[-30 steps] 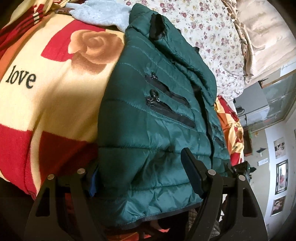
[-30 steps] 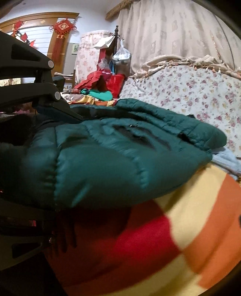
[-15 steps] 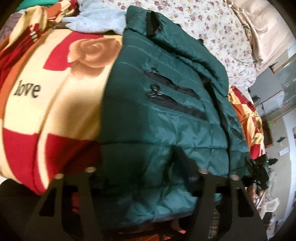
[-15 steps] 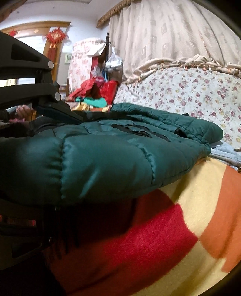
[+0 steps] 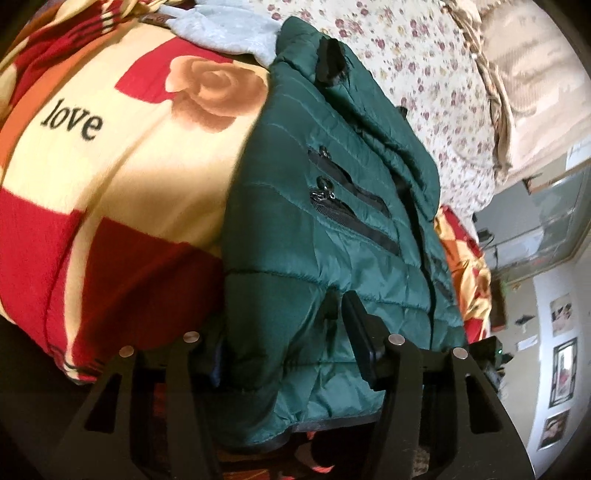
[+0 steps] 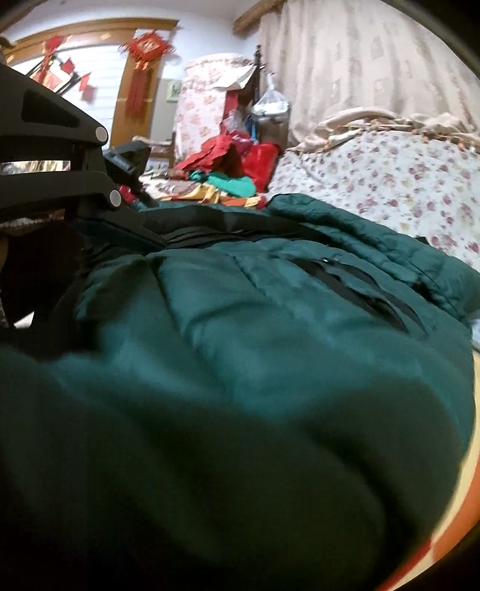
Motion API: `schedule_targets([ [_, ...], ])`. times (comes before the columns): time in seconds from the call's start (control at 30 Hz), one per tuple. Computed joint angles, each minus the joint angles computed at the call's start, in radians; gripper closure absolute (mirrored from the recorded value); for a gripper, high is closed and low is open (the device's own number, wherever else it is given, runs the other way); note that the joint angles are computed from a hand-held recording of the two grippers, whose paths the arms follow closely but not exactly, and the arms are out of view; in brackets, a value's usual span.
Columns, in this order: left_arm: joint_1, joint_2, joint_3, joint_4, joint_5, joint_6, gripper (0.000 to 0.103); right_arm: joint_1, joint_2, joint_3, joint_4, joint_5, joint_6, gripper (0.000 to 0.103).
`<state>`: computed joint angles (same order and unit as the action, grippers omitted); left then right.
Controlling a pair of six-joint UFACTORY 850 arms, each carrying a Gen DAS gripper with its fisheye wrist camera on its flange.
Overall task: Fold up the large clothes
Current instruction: 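Fold the jacket over lengthwise with the right gripper onto the left half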
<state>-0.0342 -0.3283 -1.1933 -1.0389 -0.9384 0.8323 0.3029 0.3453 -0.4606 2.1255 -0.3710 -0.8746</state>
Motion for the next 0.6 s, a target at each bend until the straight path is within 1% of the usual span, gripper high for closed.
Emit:
schedule_targets([
  [0.13,-0.002,0.013,0.009,0.007,0.003,0.012,0.047,0.010,-0.006,-0.049,-0.158,0.083,0.108,0.051],
  [0.2,-0.001,0.008,0.003,0.008,-0.026,0.022,0.047,0.011,0.007,-0.057,-0.180,0.113,0.114,0.051],
  [0.27,0.003,-0.001,-0.005,0.005,-0.051,0.025,0.047,0.002,0.027,-0.054,-0.142,0.128,0.071,0.051],
  [0.37,0.011,-0.047,-0.053,0.009,-0.107,-0.029,0.045,-0.017,0.032,-0.046,-0.086,0.119,0.032,0.051],
  [0.43,0.015,-0.082,-0.087,-0.011,-0.154,-0.053,0.038,-0.026,0.028,-0.030,-0.052,0.108,0.018,0.051],
  [0.47,0.014,-0.095,-0.097,-0.018,-0.166,-0.071,0.038,-0.029,0.021,-0.026,-0.039,0.102,0.015,0.051],
  [0.53,0.008,-0.085,-0.090,-0.012,-0.146,-0.090,0.038,-0.033,0.019,-0.013,-0.032,0.094,0.023,0.052],
  [0.57,0.001,-0.070,-0.079,-0.004,-0.124,-0.082,0.038,-0.033,0.012,-0.016,-0.022,0.096,0.015,0.057],
  [0.6,-0.009,-0.052,-0.068,0.022,-0.097,-0.073,0.038,-0.024,0.009,-0.020,-0.024,0.115,0.019,0.062],
])
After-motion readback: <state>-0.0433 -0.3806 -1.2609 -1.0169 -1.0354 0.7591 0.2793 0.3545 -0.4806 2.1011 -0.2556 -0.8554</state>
